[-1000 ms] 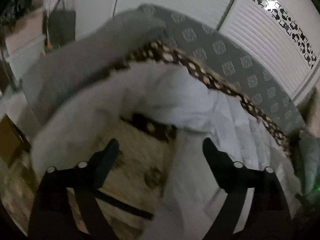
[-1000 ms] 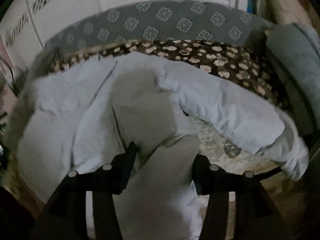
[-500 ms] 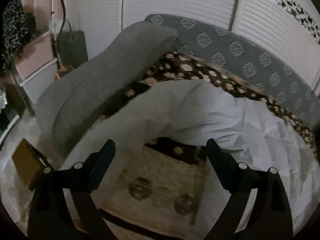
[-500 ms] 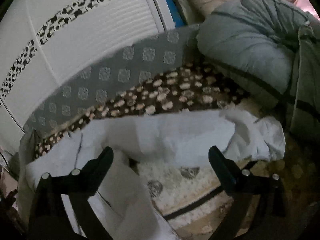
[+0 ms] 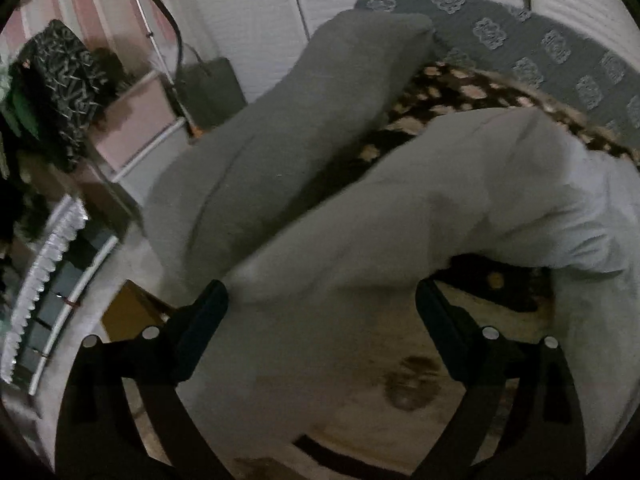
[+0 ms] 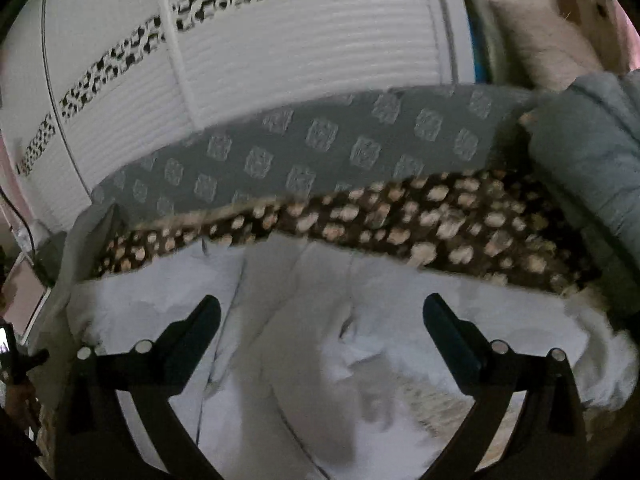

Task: Fold large clothes

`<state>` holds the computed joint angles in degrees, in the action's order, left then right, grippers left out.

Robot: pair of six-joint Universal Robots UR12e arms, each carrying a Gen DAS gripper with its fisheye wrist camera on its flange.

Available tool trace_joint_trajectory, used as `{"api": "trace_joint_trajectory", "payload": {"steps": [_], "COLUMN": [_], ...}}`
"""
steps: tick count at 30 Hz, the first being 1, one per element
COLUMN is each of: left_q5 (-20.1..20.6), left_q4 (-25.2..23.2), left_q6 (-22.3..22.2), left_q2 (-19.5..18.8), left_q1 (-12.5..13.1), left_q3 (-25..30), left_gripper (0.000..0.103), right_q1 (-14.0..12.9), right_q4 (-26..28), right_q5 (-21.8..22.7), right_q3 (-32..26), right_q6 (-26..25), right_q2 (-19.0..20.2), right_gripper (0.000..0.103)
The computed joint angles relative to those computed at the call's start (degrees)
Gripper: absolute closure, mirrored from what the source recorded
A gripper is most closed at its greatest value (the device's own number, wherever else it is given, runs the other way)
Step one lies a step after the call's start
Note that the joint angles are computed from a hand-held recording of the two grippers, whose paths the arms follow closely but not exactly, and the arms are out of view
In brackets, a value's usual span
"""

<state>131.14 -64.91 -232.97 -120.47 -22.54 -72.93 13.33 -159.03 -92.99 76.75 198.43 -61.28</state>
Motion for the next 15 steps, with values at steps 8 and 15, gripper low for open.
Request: {"api": "trace_joint_trajectory", "payload": {"steps": [8,15], "left_q5": [5.8,-0.7], "left_q4": [-4.5,-4.0], "left_q6": [-1.8,1.7], "left_q2": [0.8,0.7], "left_q1": [-0.3,0.7], "left_q3": [-0.1,0.0], "left_gripper": [0.005,0.021], "right_q1": [0.3,-0.8], "right_q4": [5.2,3.9], "right_q5": [-0.5,1.5], "right_q3": [-0.7,0.8], "right_q6": [-3.8,-1.0], "right_q2": [1.3,0.2], "right_gripper": [0.002,0.002]}}
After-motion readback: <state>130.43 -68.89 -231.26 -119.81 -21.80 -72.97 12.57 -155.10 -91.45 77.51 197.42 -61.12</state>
